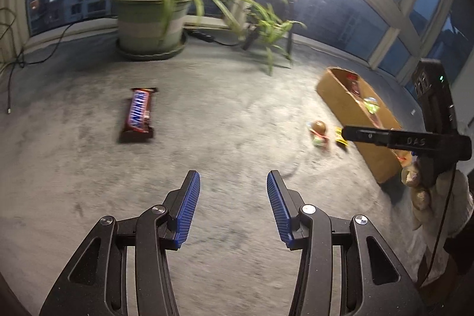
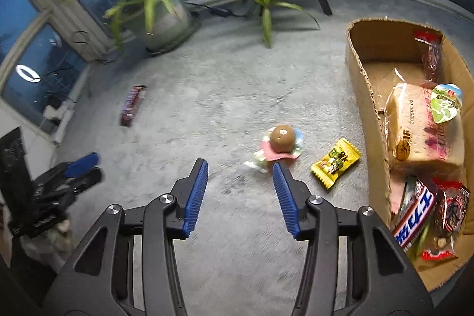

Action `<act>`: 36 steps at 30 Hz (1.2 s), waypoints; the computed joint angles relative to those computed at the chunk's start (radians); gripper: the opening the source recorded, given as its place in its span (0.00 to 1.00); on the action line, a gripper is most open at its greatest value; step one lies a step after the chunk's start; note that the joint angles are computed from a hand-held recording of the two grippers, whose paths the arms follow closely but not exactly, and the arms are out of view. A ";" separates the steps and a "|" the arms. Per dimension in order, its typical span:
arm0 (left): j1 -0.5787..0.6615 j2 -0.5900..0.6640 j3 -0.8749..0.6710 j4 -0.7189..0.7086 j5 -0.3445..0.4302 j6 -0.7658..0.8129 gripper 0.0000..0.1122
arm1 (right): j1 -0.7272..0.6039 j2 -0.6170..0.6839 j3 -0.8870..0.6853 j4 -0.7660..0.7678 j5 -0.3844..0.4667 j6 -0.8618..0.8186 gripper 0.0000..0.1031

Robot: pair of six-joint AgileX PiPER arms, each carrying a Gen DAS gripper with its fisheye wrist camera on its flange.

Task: Organize snacks
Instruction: 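Grasp the Snickers bar with the left tool while the right tool grasps the ball candy on pink base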

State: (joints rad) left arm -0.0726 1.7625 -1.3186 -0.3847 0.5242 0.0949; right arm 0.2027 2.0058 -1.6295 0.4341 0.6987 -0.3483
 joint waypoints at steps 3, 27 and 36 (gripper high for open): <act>0.028 0.025 -0.028 0.033 -0.002 -0.024 0.41 | 0.015 0.056 -0.069 -0.093 0.015 0.108 0.48; 0.122 0.310 -0.380 0.169 0.115 -0.096 0.41 | 0.031 0.221 -0.305 -0.216 0.093 0.186 0.34; 0.113 0.386 -0.496 0.233 0.173 -0.139 0.41 | 0.049 0.224 -0.313 -0.270 0.093 0.182 0.34</act>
